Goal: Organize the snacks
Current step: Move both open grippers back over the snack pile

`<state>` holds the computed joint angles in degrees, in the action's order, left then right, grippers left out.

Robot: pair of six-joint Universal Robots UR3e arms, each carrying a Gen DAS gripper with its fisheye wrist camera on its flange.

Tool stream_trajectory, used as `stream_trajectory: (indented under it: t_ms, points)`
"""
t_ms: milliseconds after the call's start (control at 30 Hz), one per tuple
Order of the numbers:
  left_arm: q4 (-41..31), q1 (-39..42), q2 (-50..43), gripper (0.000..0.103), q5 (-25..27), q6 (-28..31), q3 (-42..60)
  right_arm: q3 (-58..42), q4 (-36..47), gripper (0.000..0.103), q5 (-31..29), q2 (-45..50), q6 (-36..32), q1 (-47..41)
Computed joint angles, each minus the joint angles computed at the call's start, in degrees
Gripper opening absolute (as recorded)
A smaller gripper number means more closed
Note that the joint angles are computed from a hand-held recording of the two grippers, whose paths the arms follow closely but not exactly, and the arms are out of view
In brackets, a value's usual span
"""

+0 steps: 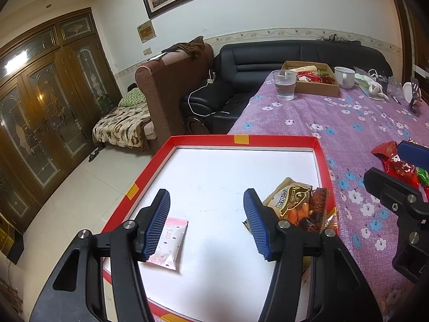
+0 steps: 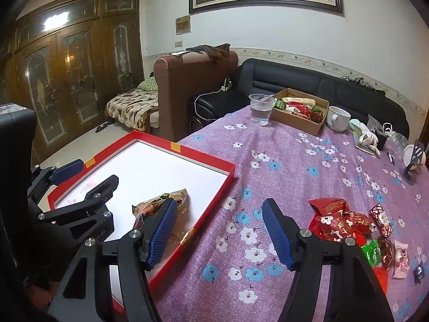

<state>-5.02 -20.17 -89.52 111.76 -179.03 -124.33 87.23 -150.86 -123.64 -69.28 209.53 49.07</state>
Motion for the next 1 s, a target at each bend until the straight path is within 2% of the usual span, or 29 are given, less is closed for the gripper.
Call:
stream_trajectory:
  t_ms: [533, 1000]
  points:
    - [-0.3, 0.6, -1.2, 0.056, -1.0, 0.3, 0.2, -1.5, 3.9, 0.069, -5.4, 1.0, 2.1, 0.8]
    - [-0.8, 0.1, -1.5, 0.056, -1.1, 0.0, 0.1, -1.7, 5.1, 0.071, -7.3, 0.8, 2.9, 1.2]
